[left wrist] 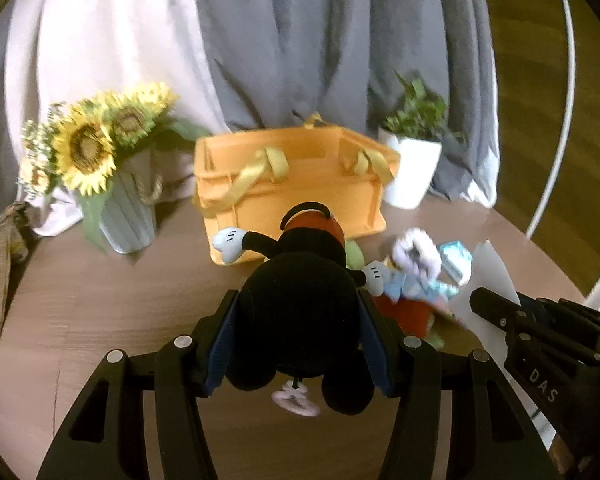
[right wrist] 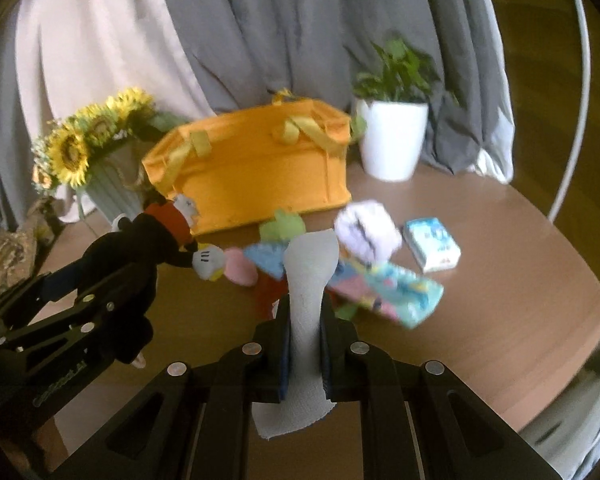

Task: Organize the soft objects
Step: 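Lift the Mickey plush and white cloth and carry both over the orange crate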

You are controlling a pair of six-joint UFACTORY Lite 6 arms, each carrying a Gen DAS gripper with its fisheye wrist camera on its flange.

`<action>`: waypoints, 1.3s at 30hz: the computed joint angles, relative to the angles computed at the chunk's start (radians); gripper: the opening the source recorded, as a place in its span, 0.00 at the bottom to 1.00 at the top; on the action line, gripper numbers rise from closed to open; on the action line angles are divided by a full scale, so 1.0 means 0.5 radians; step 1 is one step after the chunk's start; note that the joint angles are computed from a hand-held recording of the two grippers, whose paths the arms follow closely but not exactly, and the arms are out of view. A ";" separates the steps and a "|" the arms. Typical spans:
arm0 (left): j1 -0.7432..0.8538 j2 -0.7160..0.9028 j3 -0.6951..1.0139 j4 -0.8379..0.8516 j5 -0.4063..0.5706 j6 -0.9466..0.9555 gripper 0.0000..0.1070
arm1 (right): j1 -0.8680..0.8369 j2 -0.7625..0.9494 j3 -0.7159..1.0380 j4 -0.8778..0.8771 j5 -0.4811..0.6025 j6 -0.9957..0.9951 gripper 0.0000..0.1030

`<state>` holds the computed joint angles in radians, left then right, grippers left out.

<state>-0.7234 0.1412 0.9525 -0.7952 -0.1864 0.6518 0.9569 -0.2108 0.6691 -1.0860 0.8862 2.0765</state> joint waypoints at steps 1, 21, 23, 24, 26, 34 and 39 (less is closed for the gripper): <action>-0.023 0.006 0.038 -0.199 -0.017 0.170 0.52 | -0.045 -0.059 -0.019 -0.029 -0.032 -0.055 0.13; -0.197 0.255 0.780 -1.427 -0.459 1.222 0.52 | -1.013 -0.308 0.148 -0.417 -1.012 -0.719 0.13; -0.173 0.328 0.905 -1.464 -0.452 1.286 0.52 | -1.089 -0.235 0.233 -0.472 -1.074 -0.713 0.13; -0.162 0.370 0.971 -1.487 -0.448 1.320 0.52 | -1.124 -0.196 0.279 -0.488 -1.105 -0.718 0.13; -0.137 0.468 1.121 -1.530 -0.435 1.387 0.52 | -1.186 -0.099 0.394 -0.494 -1.158 -0.762 0.13; -0.074 0.850 1.718 -1.846 -0.428 1.790 0.52 | -1.380 0.220 0.773 -0.635 -1.354 -0.815 0.13; -0.041 1.141 2.157 -2.147 -0.444 2.159 0.52 | -1.486 0.452 1.043 -0.635 -1.470 -0.892 0.13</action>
<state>-0.7441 0.7115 2.0313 -1.8687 -0.4084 1.7311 0.2137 0.0154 1.1908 -1.4037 0.1512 1.6303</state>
